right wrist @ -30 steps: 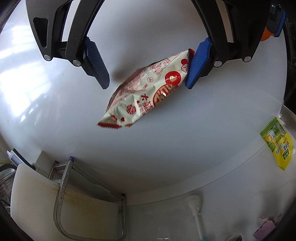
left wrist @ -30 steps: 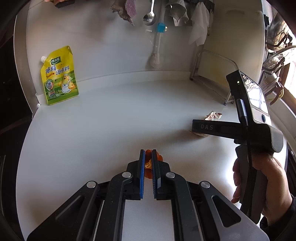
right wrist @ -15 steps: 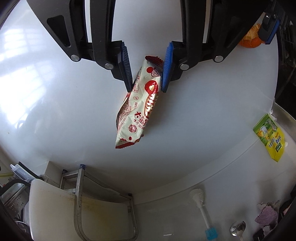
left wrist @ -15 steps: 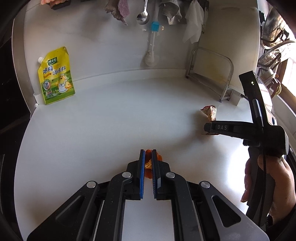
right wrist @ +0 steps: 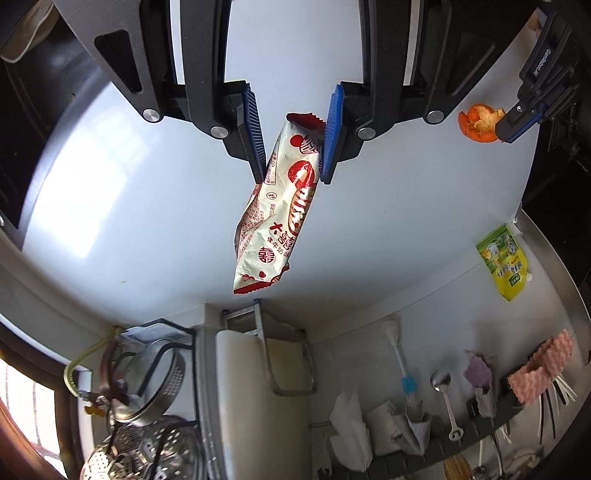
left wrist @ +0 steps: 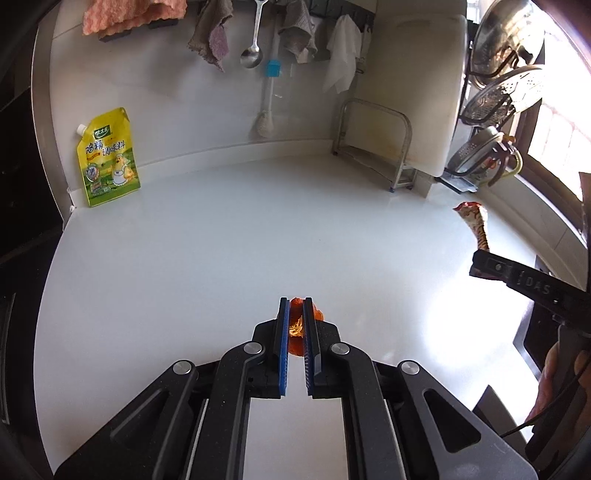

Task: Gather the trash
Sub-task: 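Carry the orange peel and snack wrapper over the bin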

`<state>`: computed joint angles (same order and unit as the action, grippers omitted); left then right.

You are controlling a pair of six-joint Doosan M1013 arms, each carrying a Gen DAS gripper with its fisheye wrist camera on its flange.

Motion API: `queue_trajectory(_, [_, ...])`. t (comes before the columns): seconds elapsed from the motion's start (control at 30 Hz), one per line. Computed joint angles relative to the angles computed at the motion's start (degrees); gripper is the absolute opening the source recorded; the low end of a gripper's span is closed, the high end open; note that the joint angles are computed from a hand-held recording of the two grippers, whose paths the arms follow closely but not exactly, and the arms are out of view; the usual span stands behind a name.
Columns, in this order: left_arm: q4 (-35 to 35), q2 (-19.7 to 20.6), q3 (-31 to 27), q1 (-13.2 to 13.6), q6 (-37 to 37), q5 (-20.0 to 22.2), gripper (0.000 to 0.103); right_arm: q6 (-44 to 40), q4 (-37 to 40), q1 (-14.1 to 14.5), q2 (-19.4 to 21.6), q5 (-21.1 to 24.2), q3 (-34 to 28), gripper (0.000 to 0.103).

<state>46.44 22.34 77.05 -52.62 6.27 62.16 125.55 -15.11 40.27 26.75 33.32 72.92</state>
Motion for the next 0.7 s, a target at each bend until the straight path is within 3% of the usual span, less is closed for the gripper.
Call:
queue_trajectory(0.17, [1.2, -0.4, 0.1, -2.9, -1.6, 0.3, 0.007, 12.0, -13.4, 0.6, -7.7, -4.3, 9.4, 0.029])
queue_trajectory(0.3, [2.3, -0.6, 0.0, -5.4, -3.0, 0.9, 0.007, 24.6, -27.1, 1.1, -13.0, -4.9, 16.1, 0.029])
queue_trajectory(0.43, [3.2, -0.7, 0.0, -7.8, -4.4, 1.7, 0.007, 31.3, -31.5, 0.3, -17.7, -5.9, 22.0, 0.029])
queue_trajectory(0.7, [2.6, -0.4, 0.0, -11.7, -5.7, 2.3, 0.007, 42.1, -39.8, 1.8, -25.0, -6.6, 32.4, 0.029])
